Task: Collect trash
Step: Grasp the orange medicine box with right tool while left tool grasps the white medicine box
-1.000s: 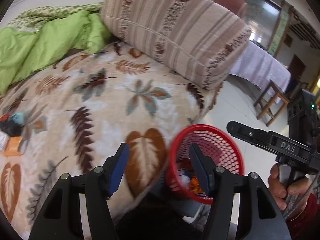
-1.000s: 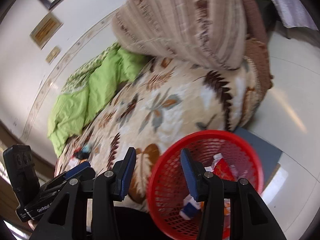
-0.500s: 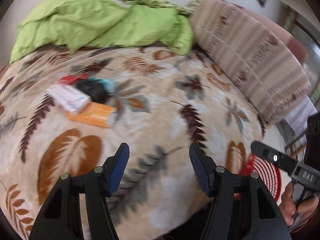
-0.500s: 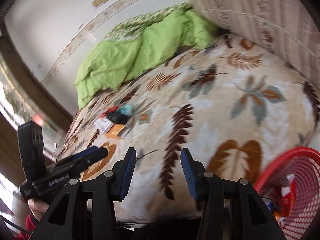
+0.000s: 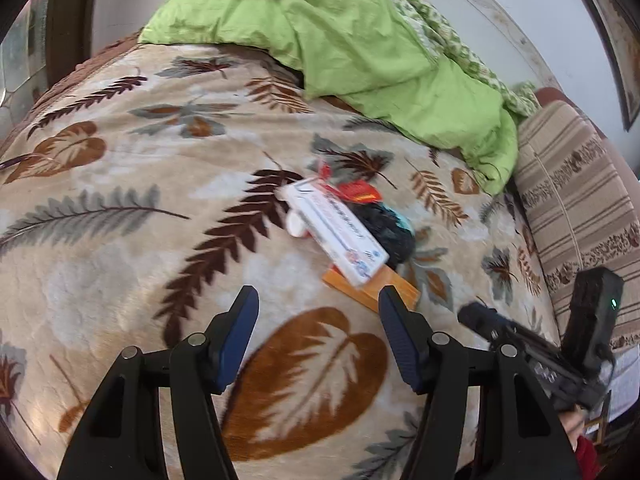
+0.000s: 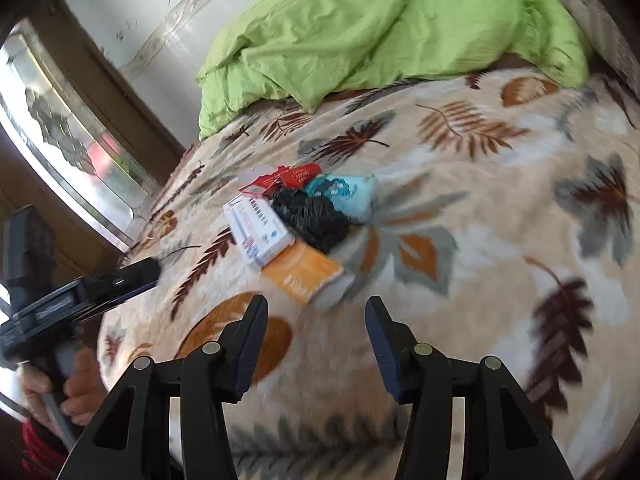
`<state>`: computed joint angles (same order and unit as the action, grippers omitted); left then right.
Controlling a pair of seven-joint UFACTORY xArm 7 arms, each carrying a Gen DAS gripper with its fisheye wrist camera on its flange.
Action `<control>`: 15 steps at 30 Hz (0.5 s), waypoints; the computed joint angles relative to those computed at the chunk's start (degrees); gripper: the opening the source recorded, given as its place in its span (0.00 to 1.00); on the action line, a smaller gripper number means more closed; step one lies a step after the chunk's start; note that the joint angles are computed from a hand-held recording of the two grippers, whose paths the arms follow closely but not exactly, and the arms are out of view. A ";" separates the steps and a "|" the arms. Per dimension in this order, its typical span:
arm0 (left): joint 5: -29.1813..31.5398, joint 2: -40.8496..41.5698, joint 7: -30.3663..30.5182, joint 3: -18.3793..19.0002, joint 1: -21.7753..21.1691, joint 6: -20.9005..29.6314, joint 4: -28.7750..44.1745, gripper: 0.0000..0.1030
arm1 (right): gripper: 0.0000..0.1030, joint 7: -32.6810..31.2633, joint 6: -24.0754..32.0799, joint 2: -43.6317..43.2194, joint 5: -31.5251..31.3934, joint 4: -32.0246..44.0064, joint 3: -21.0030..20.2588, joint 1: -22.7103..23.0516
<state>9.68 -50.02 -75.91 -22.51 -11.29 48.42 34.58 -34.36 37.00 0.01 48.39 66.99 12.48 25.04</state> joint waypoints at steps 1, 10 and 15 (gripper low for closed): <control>-0.09 -0.58 0.22 0.45 -0.20 0.21 -0.64 0.59 | 0.57 -0.21 -0.52 2.02 -0.91 1.79 0.37 0.37; -1.69 -6.86 2.23 3.37 -0.62 0.46 -6.59 0.60 | 0.60 1.44 3.52 17.09 -8.77 16.02 5.36 -0.16; -2.39 -8.30 3.32 3.75 -0.01 -0.29 -8.05 0.59 | 0.60 -4.88 7.41 12.71 -8.23 11.22 7.34 0.99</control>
